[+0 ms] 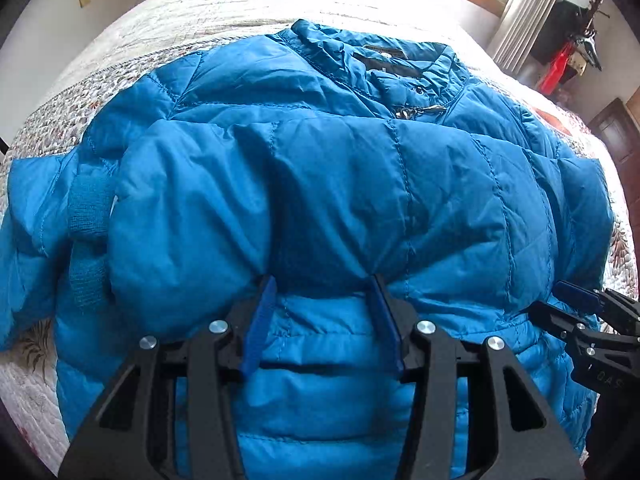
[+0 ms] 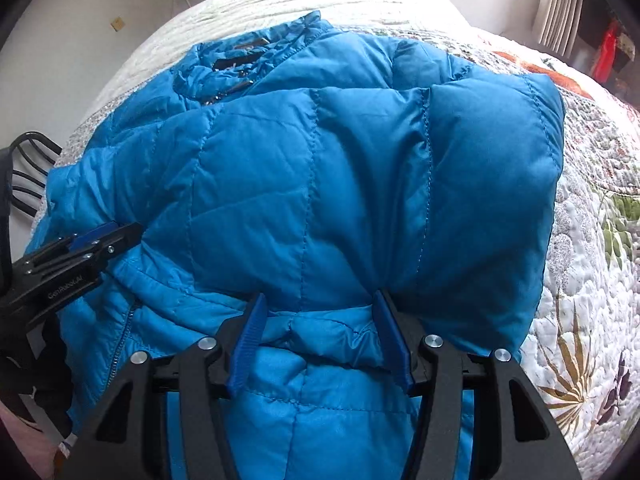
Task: Fold large clothes
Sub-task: 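Grasp the other sleeve cuff with the left gripper and lift it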
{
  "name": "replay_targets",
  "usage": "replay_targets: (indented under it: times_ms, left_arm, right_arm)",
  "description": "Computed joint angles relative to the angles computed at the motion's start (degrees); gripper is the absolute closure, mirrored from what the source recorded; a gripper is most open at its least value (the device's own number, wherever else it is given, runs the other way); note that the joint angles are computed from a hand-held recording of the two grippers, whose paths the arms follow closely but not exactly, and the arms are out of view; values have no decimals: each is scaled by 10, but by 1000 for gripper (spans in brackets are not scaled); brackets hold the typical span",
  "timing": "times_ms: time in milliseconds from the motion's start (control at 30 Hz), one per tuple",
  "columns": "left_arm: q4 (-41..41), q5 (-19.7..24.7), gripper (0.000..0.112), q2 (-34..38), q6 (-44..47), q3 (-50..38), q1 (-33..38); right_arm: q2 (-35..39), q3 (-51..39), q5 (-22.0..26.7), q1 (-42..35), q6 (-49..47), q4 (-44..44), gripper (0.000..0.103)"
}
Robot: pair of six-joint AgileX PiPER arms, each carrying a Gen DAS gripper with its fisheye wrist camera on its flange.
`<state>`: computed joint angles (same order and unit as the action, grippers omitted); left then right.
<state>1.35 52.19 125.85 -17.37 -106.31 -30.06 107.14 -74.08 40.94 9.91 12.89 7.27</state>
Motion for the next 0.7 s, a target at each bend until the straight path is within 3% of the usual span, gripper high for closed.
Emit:
replay_targets:
  times_ms: [100,200,300,367,500,633,700]
  left_arm:
    - [-13,21,65,10,-4,-31,2]
    - [-39,17,61,-34,7,3,21]
    - [-45,-34,42,-120,9,101,54]
    - [-34,-48,40,-169,11,154,89]
    - [-43,-45,35,-235,22,232,214]
    - [-8,-49,35,-258,4,282,370]
    - [-29,-52,35,-255,17,291,447]
  right_arm:
    - [-8,-4,17,-31,-60,73,46]
    - [-82,50,-4,-68,-142,172,46]
    - [-147,76,6,-78,-115,130,40]
    - [-175,92,21,-95,-105,117,40]
    - [-208,132,35,-129,-97,101,40]
    - [-223,169,31,-153,-112,110,40]
    - [-223,181,25,-158,-115,110,40]
